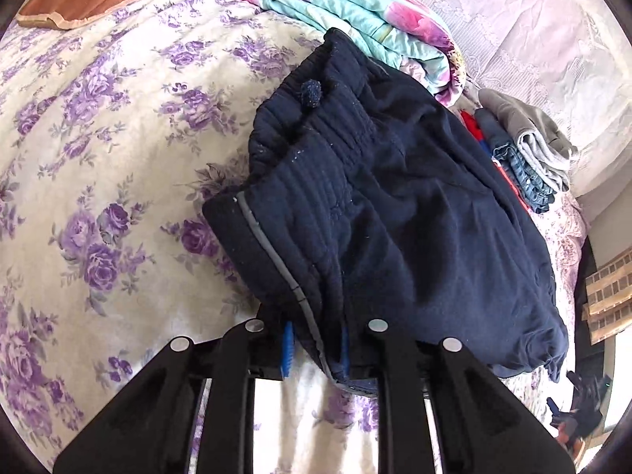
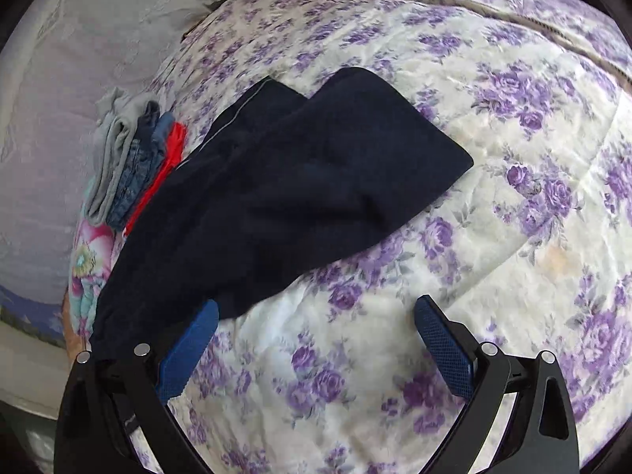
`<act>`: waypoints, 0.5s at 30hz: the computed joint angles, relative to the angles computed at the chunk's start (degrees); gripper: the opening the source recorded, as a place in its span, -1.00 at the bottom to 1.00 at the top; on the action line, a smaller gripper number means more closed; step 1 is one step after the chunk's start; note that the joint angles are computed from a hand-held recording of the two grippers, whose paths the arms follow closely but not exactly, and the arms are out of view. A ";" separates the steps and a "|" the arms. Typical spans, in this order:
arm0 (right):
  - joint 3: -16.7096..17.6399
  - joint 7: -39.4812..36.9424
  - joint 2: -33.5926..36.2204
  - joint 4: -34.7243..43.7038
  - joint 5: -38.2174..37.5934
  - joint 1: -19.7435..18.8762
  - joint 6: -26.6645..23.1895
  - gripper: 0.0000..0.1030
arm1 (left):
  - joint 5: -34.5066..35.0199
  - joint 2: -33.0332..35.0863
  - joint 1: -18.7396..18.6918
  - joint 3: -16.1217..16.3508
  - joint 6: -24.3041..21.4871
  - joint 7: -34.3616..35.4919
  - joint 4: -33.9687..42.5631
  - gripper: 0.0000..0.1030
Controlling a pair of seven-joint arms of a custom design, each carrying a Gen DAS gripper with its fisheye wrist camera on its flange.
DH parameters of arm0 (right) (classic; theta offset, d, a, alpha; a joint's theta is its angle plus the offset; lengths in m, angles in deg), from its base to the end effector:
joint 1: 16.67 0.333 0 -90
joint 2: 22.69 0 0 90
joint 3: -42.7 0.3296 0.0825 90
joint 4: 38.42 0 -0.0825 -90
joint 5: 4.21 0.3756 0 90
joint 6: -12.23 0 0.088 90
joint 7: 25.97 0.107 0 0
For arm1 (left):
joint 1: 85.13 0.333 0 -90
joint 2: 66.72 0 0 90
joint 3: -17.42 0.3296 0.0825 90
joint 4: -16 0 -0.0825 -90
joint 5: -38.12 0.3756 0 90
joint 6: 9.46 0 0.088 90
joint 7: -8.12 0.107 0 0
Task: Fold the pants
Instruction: 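Grasp the waistband edge with the left gripper while the right gripper grasps the hem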
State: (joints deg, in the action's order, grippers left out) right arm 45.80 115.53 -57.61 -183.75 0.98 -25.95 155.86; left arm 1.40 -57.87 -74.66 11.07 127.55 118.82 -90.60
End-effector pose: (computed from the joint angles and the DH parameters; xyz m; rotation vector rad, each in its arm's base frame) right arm 0.3902 -0.0398 0.5551 -0.6465 2.4972 -0.2428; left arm 0.6271 0.0436 0.4941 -2.2095 1.9791 -0.9874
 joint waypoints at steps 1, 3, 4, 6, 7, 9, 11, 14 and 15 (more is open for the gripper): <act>-1.33 -0.75 1.01 -0.53 1.04 0.27 1.87 0.93 | -0.44 0.29 0.22 0.03 -0.23 0.43 0.11 -0.68; -0.31 0.50 1.80 -1.79 0.03 -1.89 7.42 0.56 | 0.09 0.41 0.09 -0.02 0.04 0.03 0.18 -0.68; 0.03 1.65 2.66 -1.35 -1.85 -2.74 8.42 -0.40 | 0.72 0.31 -0.07 -0.03 0.39 -0.38 0.09 -0.68; -4.80 -3.85 4.81 -1.85 4.39 1.56 12.61 -0.91 | 1.93 0.05 -0.38 -0.03 1.15 -1.16 -0.18 -0.68; -5.97 -4.27 4.94 -2.94 7.61 2.84 14.93 -0.91 | 2.16 -0.16 -0.40 -0.01 1.33 -1.46 -0.36 -0.69; -4.77 -4.32 4.04 -3.52 8.68 2.02 15.29 -0.92 | 2.63 -0.92 -0.48 0.11 1.76 -2.18 -0.97 -0.71; -2.85 -4.00 1.02 -4.36 8.26 0.73 15.18 -0.92 | 2.95 -2.72 -0.58 0.36 3.02 -1.96 -2.56 -0.72; -1.28 -3.43 -5.25 -5.73 7.67 -0.62 13.22 -0.92 | 3.63 -5.47 -0.95 1.23 4.43 -1.66 -4.84 -0.73; -1.86 -4.39 -7.03 -5.92 8.14 0.21 12.46 -0.92 | 3.66 -6.12 -1.01 1.64 4.11 -1.72 -5.23 -0.73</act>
State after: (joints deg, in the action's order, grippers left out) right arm 43.93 111.14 -64.64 -189.67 9.12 -25.74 168.32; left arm 5.06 -63.99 -75.67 12.71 131.67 117.09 -95.83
